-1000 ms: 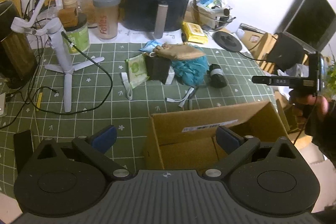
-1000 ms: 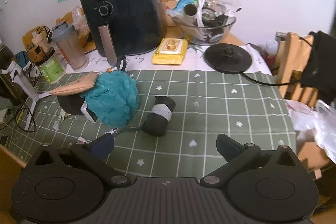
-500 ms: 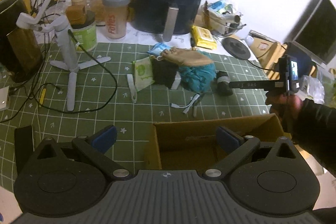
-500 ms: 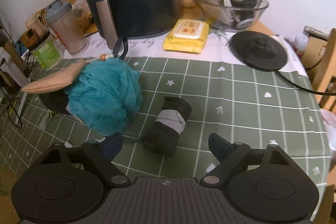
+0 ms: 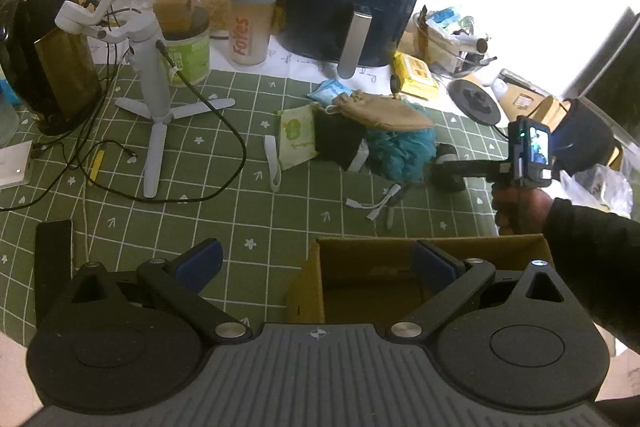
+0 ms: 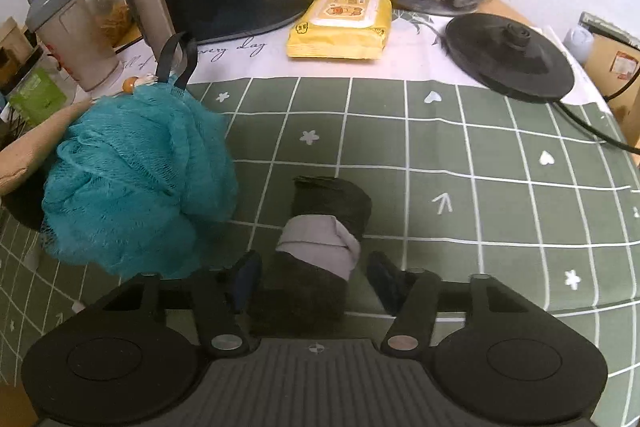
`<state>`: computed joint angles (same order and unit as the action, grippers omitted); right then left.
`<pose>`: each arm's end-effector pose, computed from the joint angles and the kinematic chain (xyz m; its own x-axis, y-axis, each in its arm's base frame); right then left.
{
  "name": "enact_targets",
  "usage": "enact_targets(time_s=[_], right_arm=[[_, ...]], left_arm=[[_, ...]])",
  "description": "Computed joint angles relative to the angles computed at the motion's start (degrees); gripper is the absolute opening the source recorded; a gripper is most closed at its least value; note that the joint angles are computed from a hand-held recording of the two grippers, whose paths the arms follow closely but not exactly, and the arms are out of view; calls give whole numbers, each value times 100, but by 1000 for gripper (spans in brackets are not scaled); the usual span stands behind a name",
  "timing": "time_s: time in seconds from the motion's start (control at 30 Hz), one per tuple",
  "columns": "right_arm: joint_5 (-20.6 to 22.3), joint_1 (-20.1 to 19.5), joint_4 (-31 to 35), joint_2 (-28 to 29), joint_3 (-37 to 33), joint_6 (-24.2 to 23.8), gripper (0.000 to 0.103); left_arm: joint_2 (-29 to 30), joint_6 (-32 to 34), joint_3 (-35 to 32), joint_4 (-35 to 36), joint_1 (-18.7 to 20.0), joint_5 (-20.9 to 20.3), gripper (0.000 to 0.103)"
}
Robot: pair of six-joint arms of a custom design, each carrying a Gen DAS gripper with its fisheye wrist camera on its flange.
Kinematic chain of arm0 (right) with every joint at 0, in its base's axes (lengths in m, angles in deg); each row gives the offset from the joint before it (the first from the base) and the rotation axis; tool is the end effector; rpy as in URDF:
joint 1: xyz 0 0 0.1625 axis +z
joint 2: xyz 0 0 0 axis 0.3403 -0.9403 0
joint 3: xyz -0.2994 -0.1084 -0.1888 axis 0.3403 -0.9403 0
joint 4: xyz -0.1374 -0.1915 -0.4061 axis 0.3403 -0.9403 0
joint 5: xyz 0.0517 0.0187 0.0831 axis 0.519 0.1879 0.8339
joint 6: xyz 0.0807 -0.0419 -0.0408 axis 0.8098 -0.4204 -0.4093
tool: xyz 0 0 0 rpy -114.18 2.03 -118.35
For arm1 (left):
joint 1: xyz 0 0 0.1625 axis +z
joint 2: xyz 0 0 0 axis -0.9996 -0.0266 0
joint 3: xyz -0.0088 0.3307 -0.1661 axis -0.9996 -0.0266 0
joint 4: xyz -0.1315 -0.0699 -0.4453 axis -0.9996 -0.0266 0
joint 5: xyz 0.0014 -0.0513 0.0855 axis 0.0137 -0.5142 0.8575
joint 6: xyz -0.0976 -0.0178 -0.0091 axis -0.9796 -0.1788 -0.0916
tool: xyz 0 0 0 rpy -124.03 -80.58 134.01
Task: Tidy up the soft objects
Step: 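Lower the right gripper onto the black rolled cloth and close it, then grasp the tan burlap bag with the left gripper while the right gripper holds the black roll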
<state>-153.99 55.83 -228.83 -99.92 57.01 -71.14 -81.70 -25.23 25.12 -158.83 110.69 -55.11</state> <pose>-0.0669 -0.6915 0.3229 -0.7731 -0.2818 0.5683 -0.4874 0.8372 -0.2479 -0.4880 -0.4195 0.0609 -0.8267 -0.1643 -0.5381 0.1895 0.8193 -0.5412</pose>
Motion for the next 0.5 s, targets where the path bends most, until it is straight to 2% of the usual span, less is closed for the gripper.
enact_targets(time_s=[0.17,0.37,0.5], right_arm=[[-204,65,-491,76,124,-398,49],[-174,38,-148,53,-57,-253,47],[-28,5,112,-200,4,-205,46]], left_arm=[[36,426,18,-353,25,101,103],[139,1213,2,-961,65,257,103],[251,1982,-52,-1396,107,436,103]])
